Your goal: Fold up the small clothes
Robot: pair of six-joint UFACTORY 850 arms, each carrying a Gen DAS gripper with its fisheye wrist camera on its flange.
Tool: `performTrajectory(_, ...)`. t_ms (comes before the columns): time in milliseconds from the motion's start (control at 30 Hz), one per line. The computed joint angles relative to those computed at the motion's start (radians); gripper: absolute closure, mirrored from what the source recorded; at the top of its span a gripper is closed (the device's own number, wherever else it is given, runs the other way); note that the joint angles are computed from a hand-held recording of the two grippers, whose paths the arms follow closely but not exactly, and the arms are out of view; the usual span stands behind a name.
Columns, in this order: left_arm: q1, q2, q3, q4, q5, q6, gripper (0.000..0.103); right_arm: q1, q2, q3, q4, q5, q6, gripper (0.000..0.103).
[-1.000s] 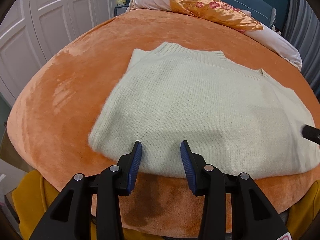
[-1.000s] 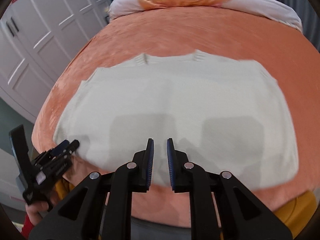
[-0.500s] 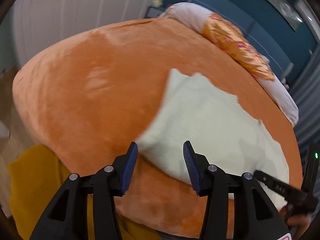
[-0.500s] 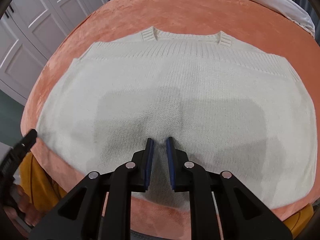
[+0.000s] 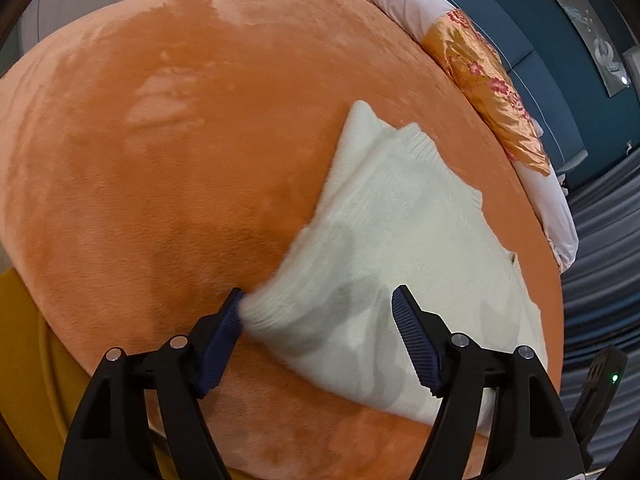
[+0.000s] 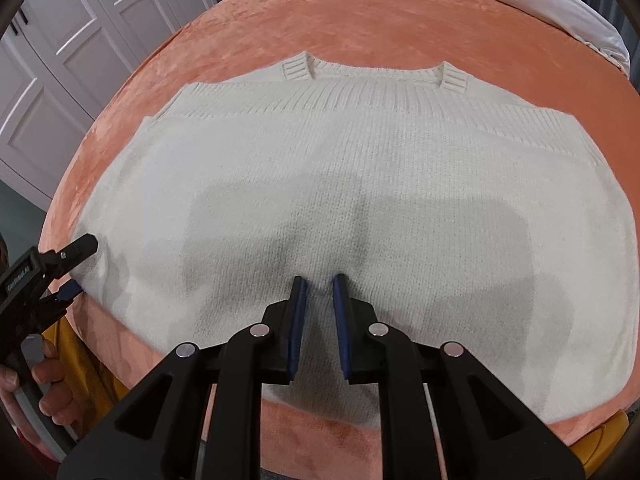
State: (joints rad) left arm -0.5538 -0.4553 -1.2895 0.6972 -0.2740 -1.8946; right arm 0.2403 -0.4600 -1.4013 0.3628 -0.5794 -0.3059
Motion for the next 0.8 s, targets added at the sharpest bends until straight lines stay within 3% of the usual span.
performTrajectory(133,-0.001,-0.016,-0.029,-0.074,-0.016,0.088,0.037,-0.004,0.002,0.004,0.020,0.005,-0.015,0.089)
performTrajectory(200,0.000,-0.025,-0.047,-0.126,-0.027,0.155,0.059,-0.005,0.002,0.005,0.029,0.007,-0.022,0.089)
performTrajectory(267,0.002,-0.029,-0.055,-0.169,-0.018,0.206,0.073,-0.008,0.002,0.006,0.037,0.008,-0.033,0.089)
performTrajectory(367,-0.012,-0.027,-0.078,-0.092,-0.056,0.160,0.092,-0.014,0.001,0.008,0.064,0.008,-0.059,0.089)
performTrajectory(533,-0.055,-0.029,-0.155,0.061,-0.134,0.096,0.095,-0.034,0.009,0.015,0.142,-0.001,-0.121,0.089)
performTrajectory(667,-0.099,-0.072,-0.285,0.094,-0.217,0.177,0.095,-0.076,0.067,0.079,0.322,-0.009,-0.228,0.075)
performTrajectory(800,-0.133,-0.148,-0.435,0.070,-0.261,0.299,0.095,-0.126,0.135,0.162,0.400,-0.003,-0.293,0.073)
